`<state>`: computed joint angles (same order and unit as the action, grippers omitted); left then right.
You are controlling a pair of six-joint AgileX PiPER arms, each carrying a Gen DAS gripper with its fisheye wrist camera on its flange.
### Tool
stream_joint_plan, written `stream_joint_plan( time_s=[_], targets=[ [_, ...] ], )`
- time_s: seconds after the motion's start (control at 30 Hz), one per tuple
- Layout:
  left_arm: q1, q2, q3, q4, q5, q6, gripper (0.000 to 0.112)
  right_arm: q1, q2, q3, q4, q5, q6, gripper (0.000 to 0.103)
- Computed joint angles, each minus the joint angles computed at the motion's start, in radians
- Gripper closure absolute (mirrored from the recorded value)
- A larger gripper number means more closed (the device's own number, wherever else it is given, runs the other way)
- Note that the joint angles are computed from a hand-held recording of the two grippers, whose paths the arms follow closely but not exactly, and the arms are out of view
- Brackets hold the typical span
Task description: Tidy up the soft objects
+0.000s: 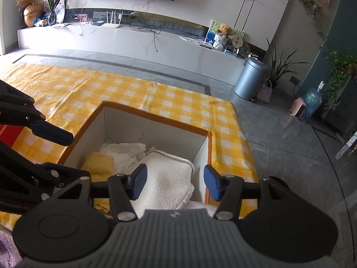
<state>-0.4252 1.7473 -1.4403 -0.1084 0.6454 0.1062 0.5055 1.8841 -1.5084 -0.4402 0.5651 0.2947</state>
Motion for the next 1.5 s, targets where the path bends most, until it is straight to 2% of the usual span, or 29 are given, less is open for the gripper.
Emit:
stream_joint_plan(
  time_s=[0.2, 0.37, 0.53, 0.63, 0.8, 0.93, 1.03, 1.13, 1.37, 1.5],
  targets=[
    [-0.007, -0.141, 0.093, 0.036, -0.038, -0.053, 0.052, 0.054, -0.147, 0.103, -0.136, 0.007, 0.159, 0.039],
    [-0.011, -0.296, 0.215, 0.076, -0.100, -0.117, 0.052, 0.124, -0.279, 0.197, -0.246, 0.017, 0.304, 0.035],
    [-0.021, -0.459, 0.349, 0.159, -0.149, -0.215, 0.052, 0.236, -0.408, 0.303, -0.371, 0.047, 0.496, 0.034],
    [-0.025, -0.564, 0.444, 0.217, -0.177, -0.292, 0.052, 0.323, -0.477, 0.375, -0.481, 0.078, 0.682, 0.031],
    [-0.050, -0.712, 0.589, 0.435, -0.195, -0.537, 0.052, 0.508, -0.544, 0.505, -0.724, 0.201, 1.088, 0.028],
    [-0.104, -0.804, 0.702, 0.734, -0.184, -0.878, 0.052, 0.663, -0.551, 0.586, -0.816, 0.332, 1.350, 0.022],
    [-0.170, -0.871, 0.782, 0.958, -0.127, -1.139, 0.052, 0.764, -0.514, 0.610, -0.841, 0.430, 1.476, 0.017],
    [-0.279, -0.919, 0.852, 1.149, -0.015, -1.374, 0.051, 0.830, -0.471, 0.623, -0.862, 0.489, 1.574, 0.014],
    [-0.524, -0.986, 0.981, 1.317, 0.284, -1.669, 0.038, 0.912, -0.362, 0.625, -0.858, 0.579, 1.740, 0.013],
    [-0.637, -0.969, 1.027, 1.359, 0.411, -1.771, 0.033, 0.918, -0.329, 0.649, -0.869, 0.587, 1.796, 0.012]
  ],
)
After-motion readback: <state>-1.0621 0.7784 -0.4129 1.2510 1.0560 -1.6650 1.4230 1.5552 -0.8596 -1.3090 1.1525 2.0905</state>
